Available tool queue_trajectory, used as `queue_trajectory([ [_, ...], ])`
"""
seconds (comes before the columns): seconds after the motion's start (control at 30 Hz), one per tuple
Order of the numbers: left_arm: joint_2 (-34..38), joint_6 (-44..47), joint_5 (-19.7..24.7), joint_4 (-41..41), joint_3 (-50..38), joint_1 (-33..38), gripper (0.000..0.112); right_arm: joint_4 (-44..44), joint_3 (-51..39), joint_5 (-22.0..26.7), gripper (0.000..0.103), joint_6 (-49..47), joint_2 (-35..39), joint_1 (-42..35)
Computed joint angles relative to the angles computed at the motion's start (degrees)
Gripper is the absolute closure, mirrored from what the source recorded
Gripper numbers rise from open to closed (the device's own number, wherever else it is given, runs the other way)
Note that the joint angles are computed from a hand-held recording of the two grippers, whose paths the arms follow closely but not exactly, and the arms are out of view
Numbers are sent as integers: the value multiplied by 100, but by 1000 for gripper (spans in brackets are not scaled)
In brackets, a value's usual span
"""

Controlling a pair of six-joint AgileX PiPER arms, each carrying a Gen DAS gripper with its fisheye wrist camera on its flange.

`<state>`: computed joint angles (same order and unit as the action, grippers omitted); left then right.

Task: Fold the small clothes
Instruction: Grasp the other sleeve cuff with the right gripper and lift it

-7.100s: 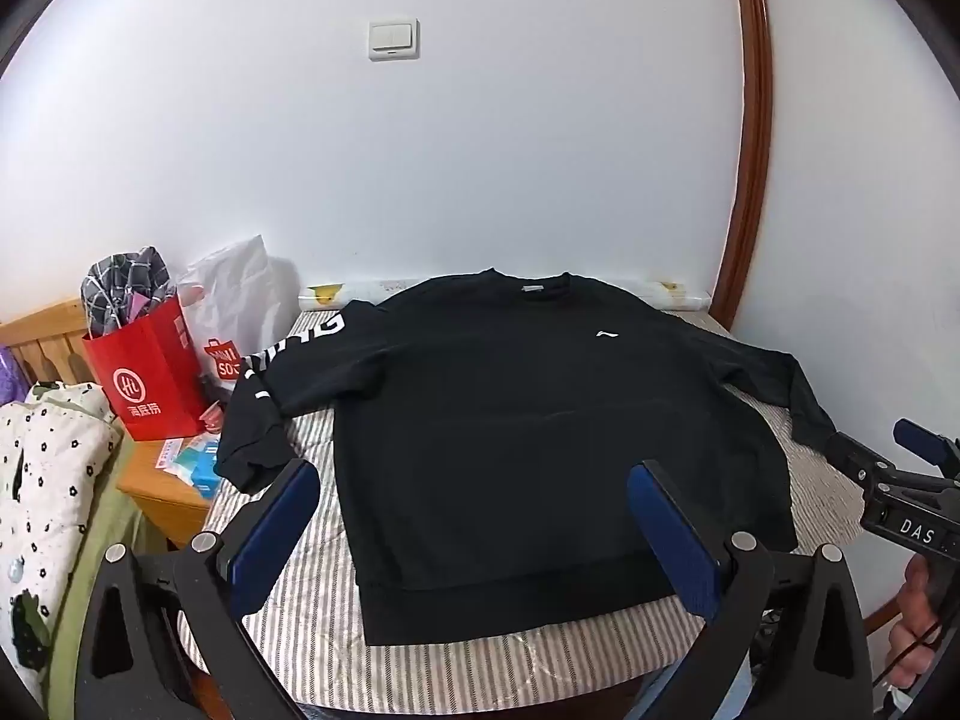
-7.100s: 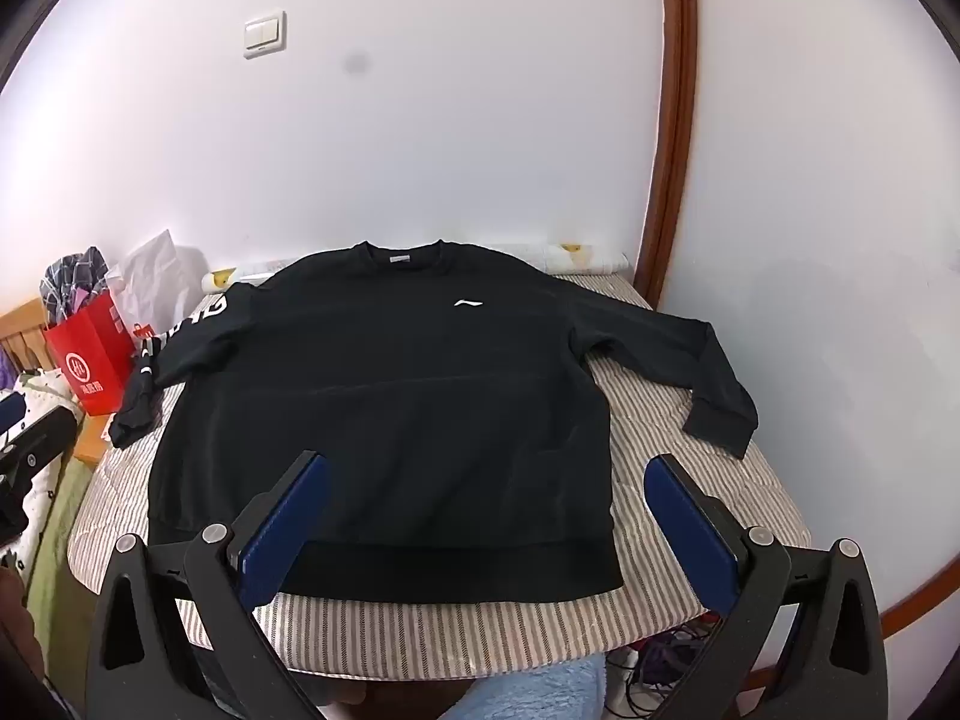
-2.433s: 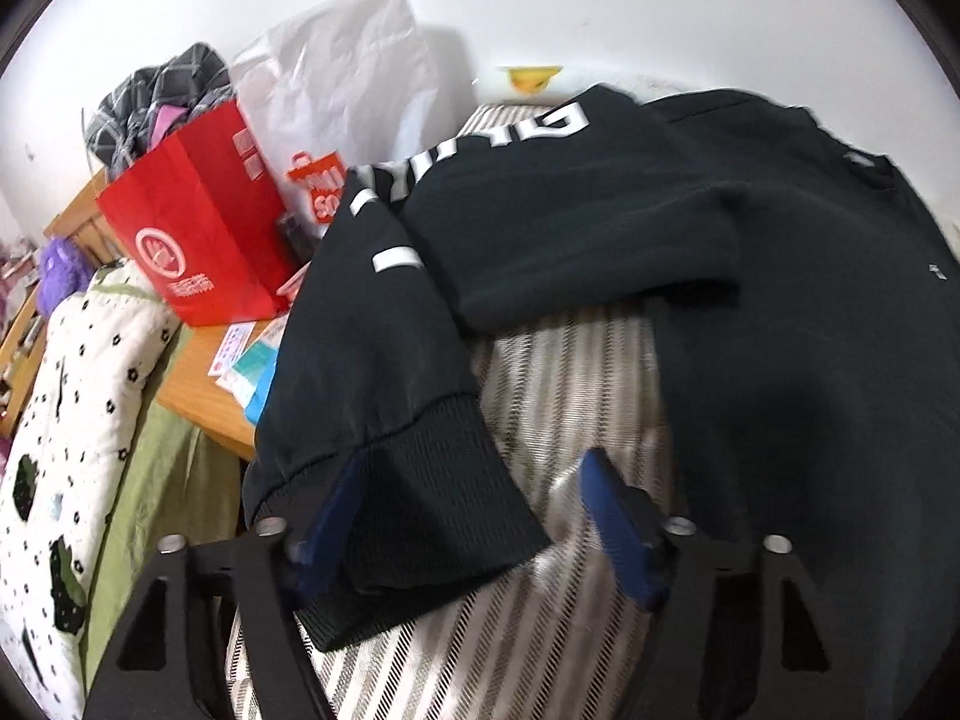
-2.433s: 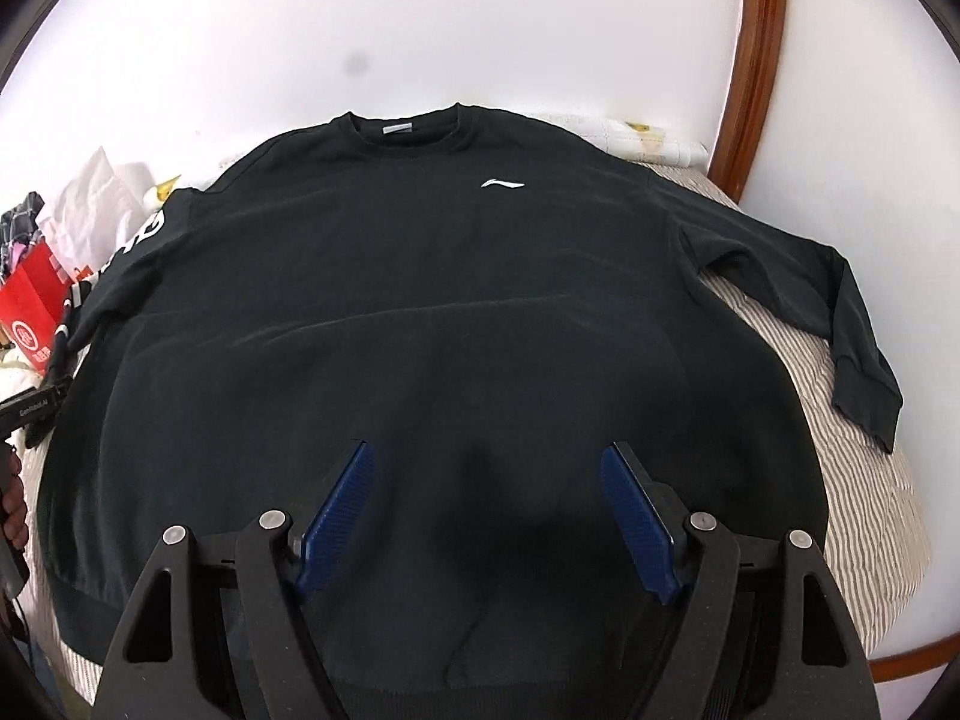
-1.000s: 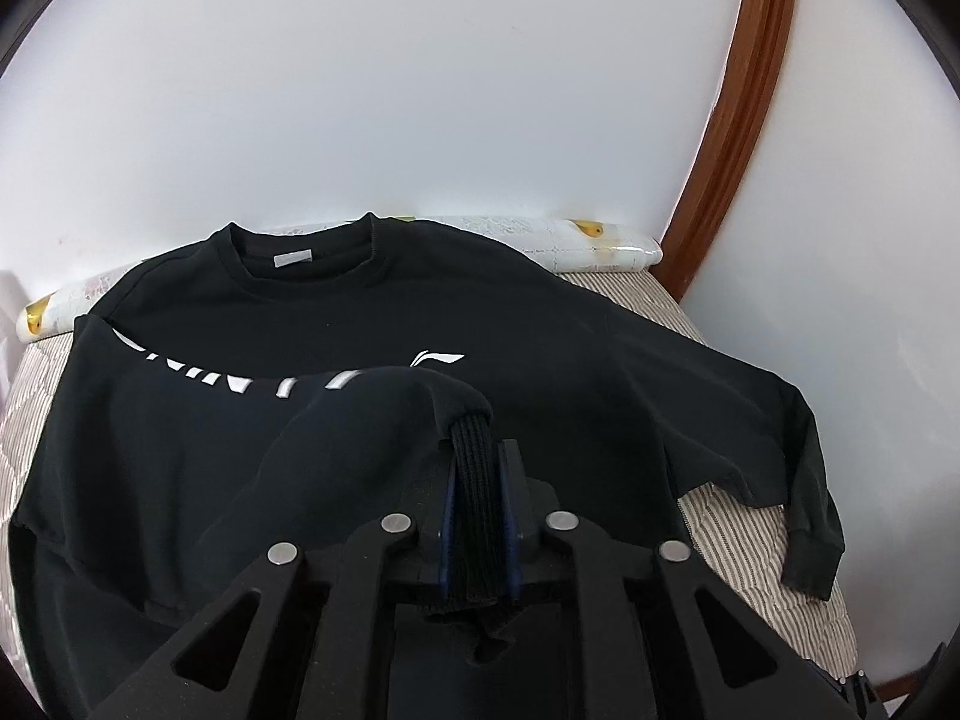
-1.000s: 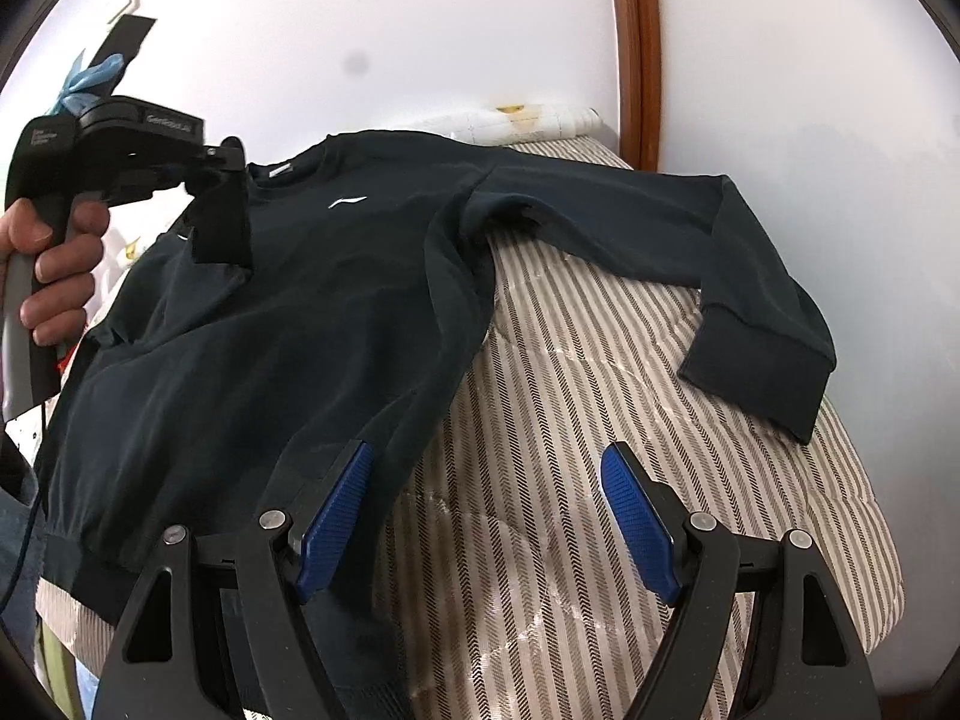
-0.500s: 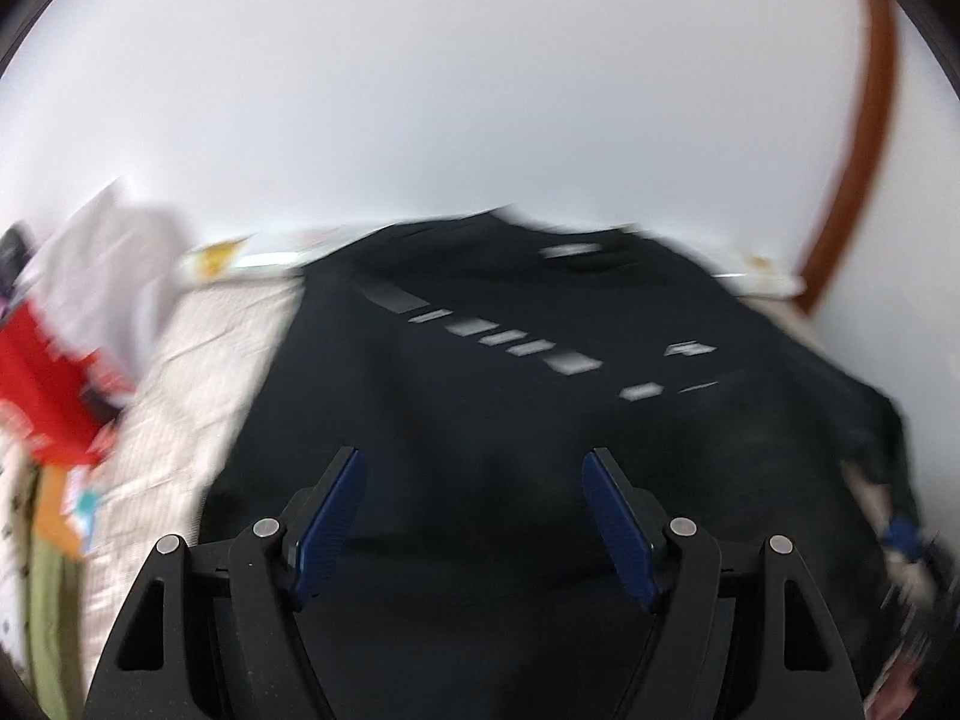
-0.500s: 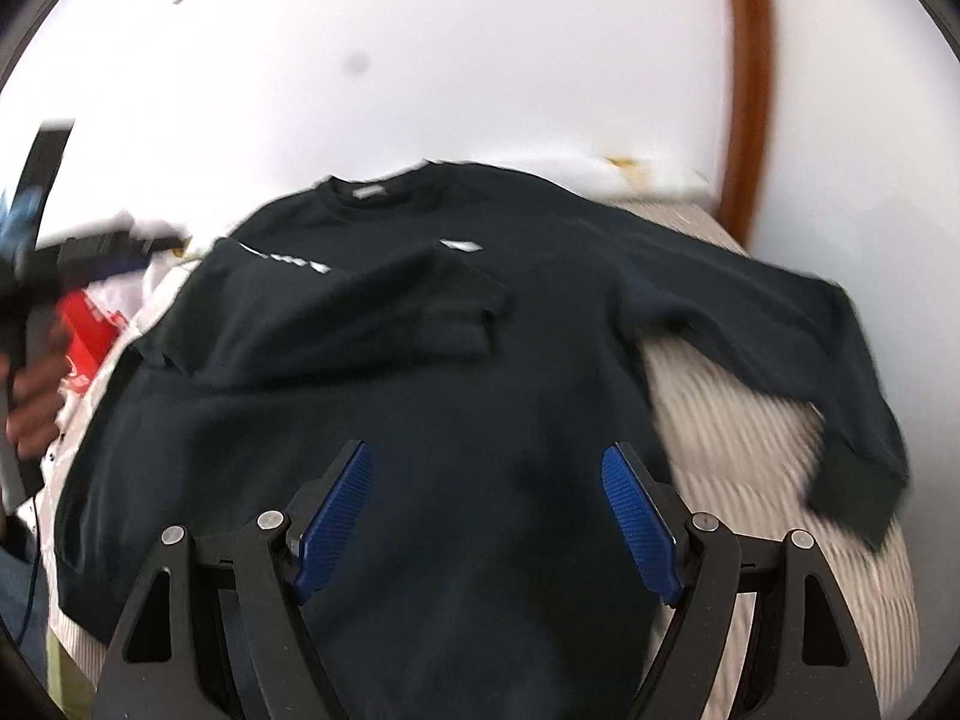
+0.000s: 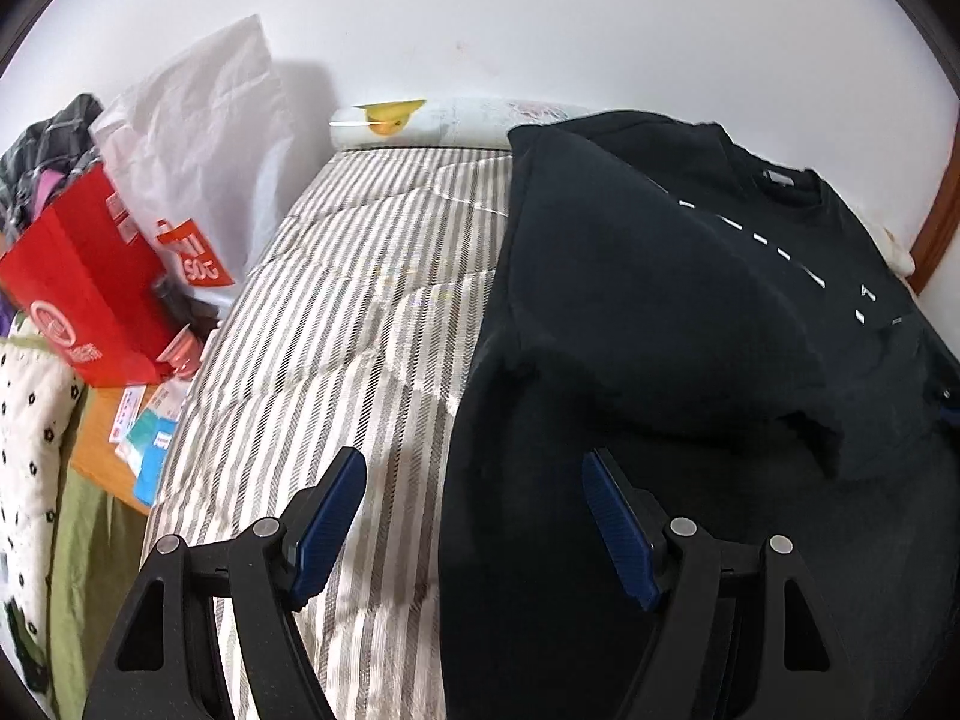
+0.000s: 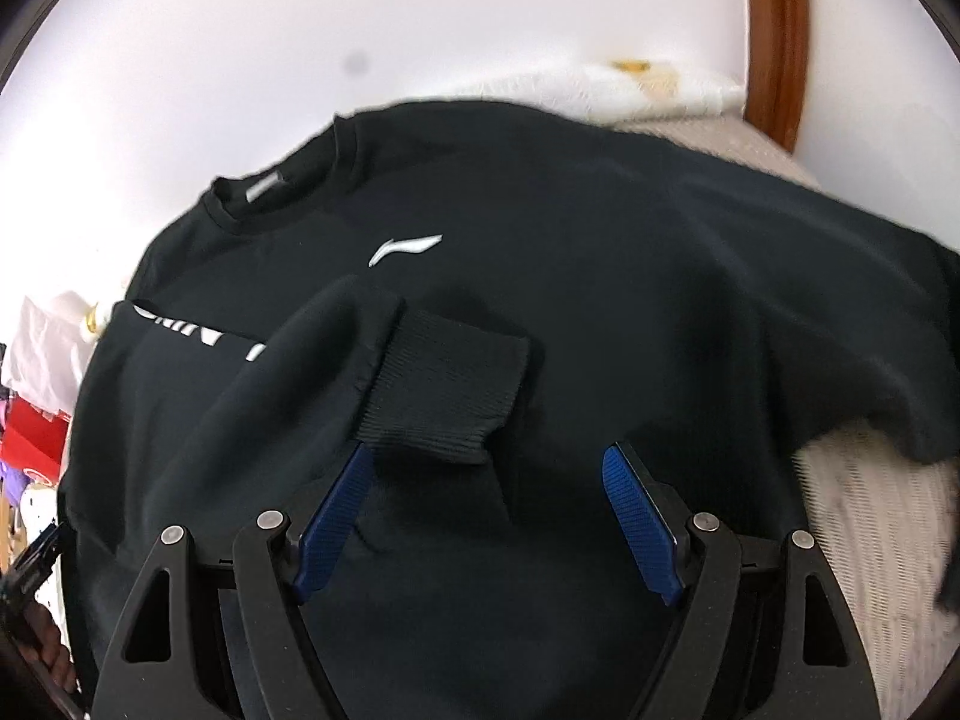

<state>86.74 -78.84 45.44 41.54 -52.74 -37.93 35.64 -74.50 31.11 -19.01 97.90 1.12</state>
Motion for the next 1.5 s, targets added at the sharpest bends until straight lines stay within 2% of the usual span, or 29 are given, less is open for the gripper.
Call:
queue_trajectory([
  [0.03, 49, 107, -32, -15, -45, 64, 40, -283, 52, -284, 25, 229, -21, 142],
  [0.07, 128, 177, -23, 12, -109, 109, 40, -484, 89, -506, 35, 327, -22, 268],
  [0.1, 290, 146, 53, 133, -234, 121, 40, -489, 62, -560, 51, 197, 6, 341],
  [0.13, 421, 87, 178, 257, -357, 119, 40, -610, 54, -667, 54, 191, 3, 436],
  [0.17, 533, 22, 276, 398, -452, 140, 40, -638, 32, -699, 70, 153, 2, 471],
  [0.2, 627, -50, 332, 548, -530, 161, 40, -557, -14, -642, 82, -2, 4, 472],
  [0.27, 755, -49, 419, 662, -654, 210, 50, -233, -22, -498, 86, -426, -83, 356],
  [0.3, 795, -105, 451, 765, -671, 222, 73, -9, 39, -484, 87, -693, -171, 264],
  [0.33, 820, -115, 453, 768, -677, 269, 82, 337, 183, -504, 88, -1043, -334, 114],
  [0.37, 813, -59, 356, 657, -653, 373, 82, 592, 252, -442, 88, -1303, -442, -39],
  [0.4, 706, 27, 42, 453, -519, 546, 86, 778, 340, -370, 88, -1518, -556, -205],
  [0.47, 533, 3, -344, 345, -316, 697, 90, 1029, 375, -141, 88, -1832, -597, -524],
  [0.6, 608, 11, -47, 357, -427, 551, 87, 370, 126, 252, 83, -1400, -292, -539],
  [0.67, 564, 58, 46, 294, -416, 484, 87, -169, 212, 93, 81, -1026, -324, -412],
  [0.73, 453, 115, 127, 153, -374, 423, 84, -208, 668, -445, 72, -1080, -603, -361],
  [0.77, 392, 146, 143, 83, -343, 397, 83, -550, 761, -602, 68, -819, -637, -294],
  [0.83, 220, 231, 144, -53, -263, 300, 77, -1146, 776, -631, 68, -355, -546, -232],
  [0.9, 101, 138, 338, -52, -256, 118, 71, -885, 911, -546, 68, -596, -650, -369],
  [0.97, -26, 22, 480, -35, -251, -75, 57, -487, 1246, -656, 68, -996, -1007, -575],
  [1.0, -101, -60, 537, -15, -252, -197, 45, -86, 1462, -684, 65, -1418, -1228, -730],
  [1.03, -149, -150, 605, 29, -268, -322, 44, 359, 1669, -633, 64, -1891, -1469, -952],
  [1.07, -170, -262, 705, 90, -301, -453, 44, 611, 1806, -582, 63, -2188, -1630, -1138],
  [1.13, -171, -485, 968, 203, -431, -738, 43, 940, 2177, -585, 54, -2702, -2020, -1654],
  [1.2, -198, -553, 1017, 164, -543, -937, 41, 915, 2521, -754, 31, -2888, -2318, -2185],
  [1.33, -120, -635, 1133, 95, -802, -1284, 40, 1482, 2997, -987, 26, -3920, -2345, -3183],
  [1.5, 90, -852, 1445, 80, -1102, -1693, 40, 2167, 3304, -1215, 26, -5255, -1774, -3671],
])
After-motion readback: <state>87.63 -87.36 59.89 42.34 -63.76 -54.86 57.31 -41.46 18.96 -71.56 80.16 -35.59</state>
